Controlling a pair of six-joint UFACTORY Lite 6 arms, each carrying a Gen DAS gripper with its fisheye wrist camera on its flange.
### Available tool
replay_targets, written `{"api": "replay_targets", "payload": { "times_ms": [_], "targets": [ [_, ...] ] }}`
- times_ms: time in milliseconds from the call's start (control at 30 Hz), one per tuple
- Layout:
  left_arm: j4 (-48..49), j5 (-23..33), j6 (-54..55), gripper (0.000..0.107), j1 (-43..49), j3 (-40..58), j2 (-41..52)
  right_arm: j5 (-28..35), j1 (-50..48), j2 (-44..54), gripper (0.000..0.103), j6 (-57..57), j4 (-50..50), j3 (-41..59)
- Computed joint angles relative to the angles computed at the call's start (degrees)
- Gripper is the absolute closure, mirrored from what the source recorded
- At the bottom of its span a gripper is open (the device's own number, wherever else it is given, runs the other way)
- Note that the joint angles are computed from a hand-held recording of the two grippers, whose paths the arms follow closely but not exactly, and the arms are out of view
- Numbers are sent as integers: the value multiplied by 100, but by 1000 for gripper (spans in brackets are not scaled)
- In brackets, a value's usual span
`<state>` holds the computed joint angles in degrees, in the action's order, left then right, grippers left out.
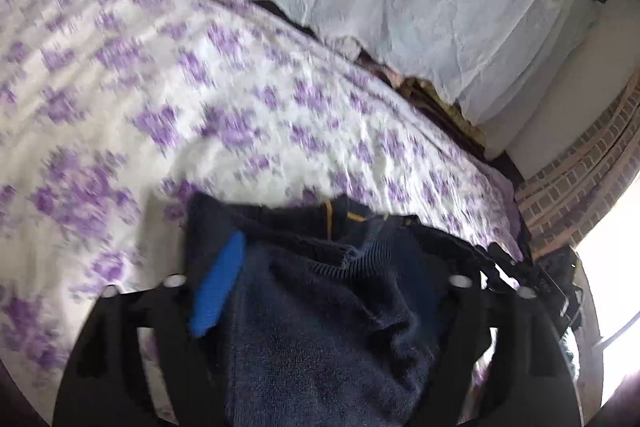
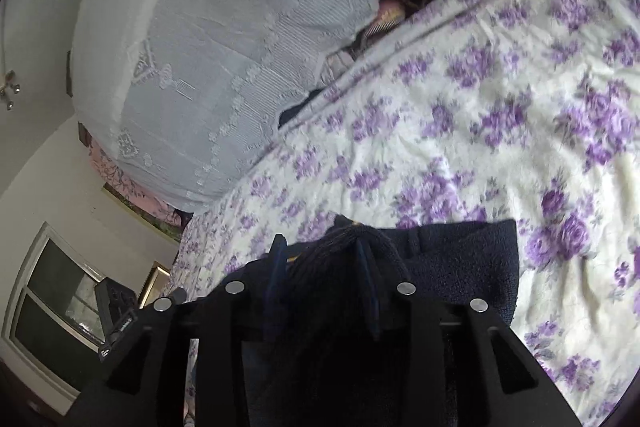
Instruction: Fold small clothes
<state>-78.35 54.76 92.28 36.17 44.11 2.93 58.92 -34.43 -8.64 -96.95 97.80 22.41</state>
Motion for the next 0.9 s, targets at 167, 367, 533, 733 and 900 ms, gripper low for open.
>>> {"api": "replay_targets", "payload": {
  "times_ms": [167,367,533,733,900],
  "targets": [
    [261,255,-113,16,-170,-249,-912,-756,923,-1302,72,177,149,-294],
    [-478,-3038,196,16,-2923,-411,-652,-2889,3190,-61,75,-248,1442,661],
    [-1958,-3817,1211,12,-2829,207,874,-2874,2831,1711,95,-1212,2460,1262],
    [-1898,-3329,1383,15,-2414,-513,-72,-3458,3607,-574,88,-2641,3586,-111],
    [-4696,-4610,4283,8,-3381,-1022,-220,-4562,5375,128,63,-5341,6353,192]
  ]
}}
